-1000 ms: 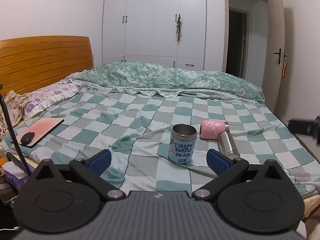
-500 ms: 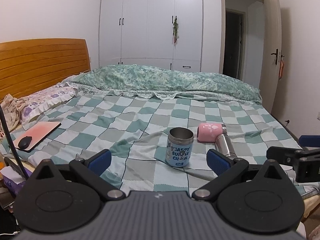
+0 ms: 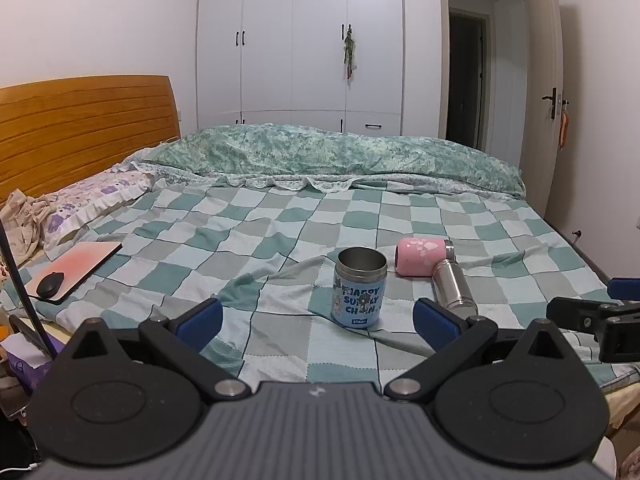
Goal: Flip cup upright
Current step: 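Move the right tool toward the lying silver steel thermos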
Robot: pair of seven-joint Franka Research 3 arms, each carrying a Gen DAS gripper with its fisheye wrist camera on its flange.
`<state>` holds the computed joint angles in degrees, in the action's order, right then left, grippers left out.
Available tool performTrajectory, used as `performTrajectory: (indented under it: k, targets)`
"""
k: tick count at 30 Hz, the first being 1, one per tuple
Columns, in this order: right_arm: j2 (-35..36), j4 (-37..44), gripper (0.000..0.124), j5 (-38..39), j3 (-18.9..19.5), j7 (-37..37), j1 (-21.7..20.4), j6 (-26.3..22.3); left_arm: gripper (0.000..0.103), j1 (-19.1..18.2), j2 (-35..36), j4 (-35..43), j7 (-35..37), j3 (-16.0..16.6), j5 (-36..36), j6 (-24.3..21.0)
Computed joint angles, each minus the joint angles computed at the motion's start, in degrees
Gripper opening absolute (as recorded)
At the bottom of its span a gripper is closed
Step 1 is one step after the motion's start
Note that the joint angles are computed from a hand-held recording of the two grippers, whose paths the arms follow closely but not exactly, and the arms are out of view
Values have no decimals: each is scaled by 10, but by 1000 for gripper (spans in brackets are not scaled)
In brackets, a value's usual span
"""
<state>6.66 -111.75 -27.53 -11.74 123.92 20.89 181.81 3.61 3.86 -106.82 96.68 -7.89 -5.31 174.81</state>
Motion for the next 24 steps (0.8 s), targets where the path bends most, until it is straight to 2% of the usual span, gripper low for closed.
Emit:
performTrajectory:
  k: [2,9,12,15,18,20,22,23,24]
  targets:
    - [0,0,103,-4,-3,4,3,0,103,-1,1,0,-3,1,4,-1]
    - [11,8,103,56,17,-48,-15,1,103,-6,12,14,-43,7,46,-7]
    - [23,16,103,71,0,-53,0,2,103,-5,26,30,-53,5,58,-15]
    - [43,27,103,107,1,-75,-5,17,103,13,43,43,-12,-19,15,-16]
    - [69,46,103,148,13,-99,-22,33,103,22,70,71,11,-34,0,-36]
    - [91,65,103,162,-11,-102,-7,36,103,35,84,84,51,-52,-19,-40]
    - [115,87,103,176,-28,-109,3,36,103,30,97,87,51,-48,-11,-10]
    - [129,100,103,184,-30,-116,1,36,103,20,105,87,37,-38,6,16]
    - [141,113,103,192,-22,-126,-8,37,103,-2,115,94,7,-12,39,31]
